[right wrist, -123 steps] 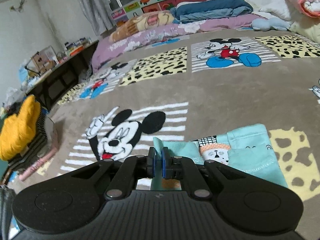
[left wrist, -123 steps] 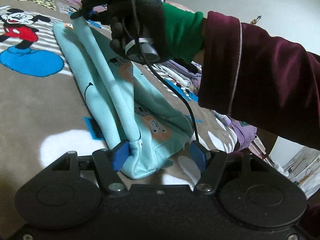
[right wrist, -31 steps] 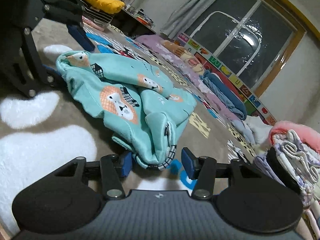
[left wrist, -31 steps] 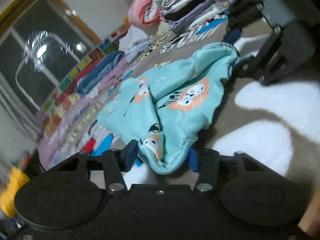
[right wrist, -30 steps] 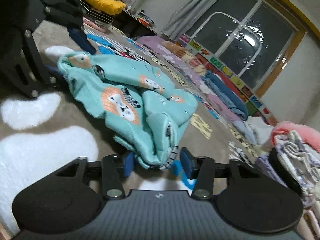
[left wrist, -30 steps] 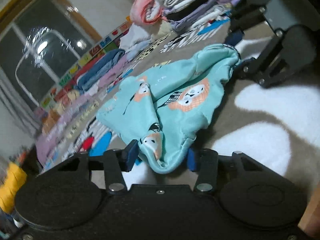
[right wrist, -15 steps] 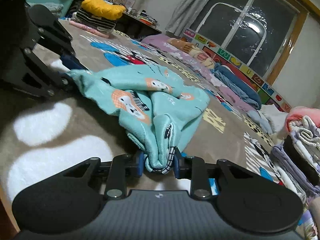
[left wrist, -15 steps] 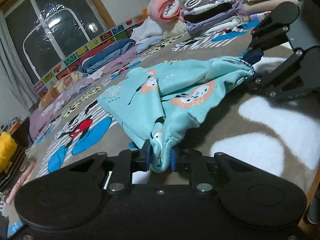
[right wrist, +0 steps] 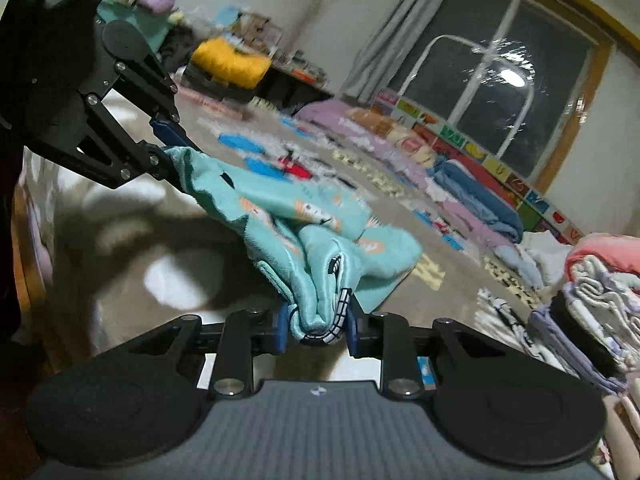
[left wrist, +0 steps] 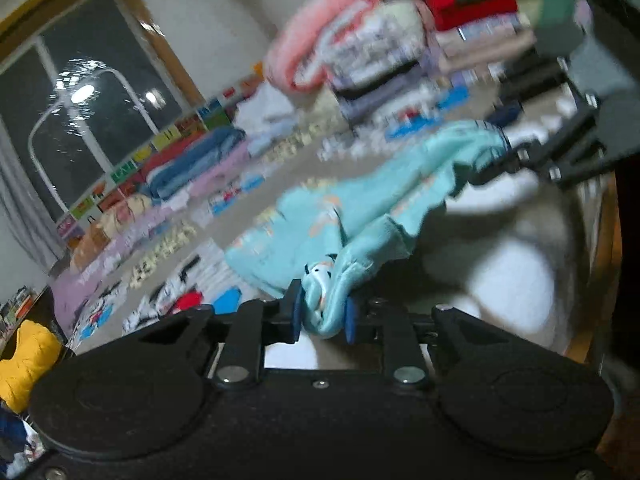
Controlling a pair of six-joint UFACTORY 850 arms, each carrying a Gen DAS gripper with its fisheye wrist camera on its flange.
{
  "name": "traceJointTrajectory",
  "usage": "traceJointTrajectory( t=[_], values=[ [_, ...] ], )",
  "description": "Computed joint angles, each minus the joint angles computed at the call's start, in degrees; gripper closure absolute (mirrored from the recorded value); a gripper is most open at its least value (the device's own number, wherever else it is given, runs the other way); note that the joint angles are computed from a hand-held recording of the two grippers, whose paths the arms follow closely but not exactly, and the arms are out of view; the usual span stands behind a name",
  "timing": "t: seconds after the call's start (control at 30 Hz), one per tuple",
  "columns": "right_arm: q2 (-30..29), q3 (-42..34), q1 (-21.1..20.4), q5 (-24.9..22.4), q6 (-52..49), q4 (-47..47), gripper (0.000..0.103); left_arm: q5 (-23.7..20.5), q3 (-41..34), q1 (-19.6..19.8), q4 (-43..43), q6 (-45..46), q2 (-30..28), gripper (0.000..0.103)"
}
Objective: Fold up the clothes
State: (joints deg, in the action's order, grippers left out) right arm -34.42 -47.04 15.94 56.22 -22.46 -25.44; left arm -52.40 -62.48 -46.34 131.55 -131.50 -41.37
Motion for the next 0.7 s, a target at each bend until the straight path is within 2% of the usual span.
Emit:
traceJointTrajectory(
  t=[0.27,0.3,0.33,0.37,0.53,0.7],
  values=[
    [-0.2,-1.2,-2.3,8.1,7.2,-0.5,0.071,-7.4,-1.1,2.9,7.3,-14.5,-1.4,0.076],
    [-0.7,-1.9,-2.4,8.9,8.0,-0.5,0.071,-7.9,-1.5,3.2,7.8,-16.2,-1.8,0.072],
    [-1.4,-2.7,-2.5,9.5,9.1,-0.8,0.071,-8.6,-1.8,3.7,8.4,-18.0,-2.2,0.061],
    [-2.0,-3.7,-2.7,10.1,10.3,-1.0,0.069,-8.9,-2.0,4.2,9.2,-19.4,-2.6,0.057],
    [-6.6,-11.4,-3.5,9.0,19.9,-2.8,0.066,-5.0,-4.7,7.7,15.5,-26.1,-4.1,0.054],
    [-11.7,-20.0,-5.3,3.4,37.9,-9.5,0.061,2.4,-8.3,12.7,24.8,-43.1,-6.3,0.053]
  ],
)
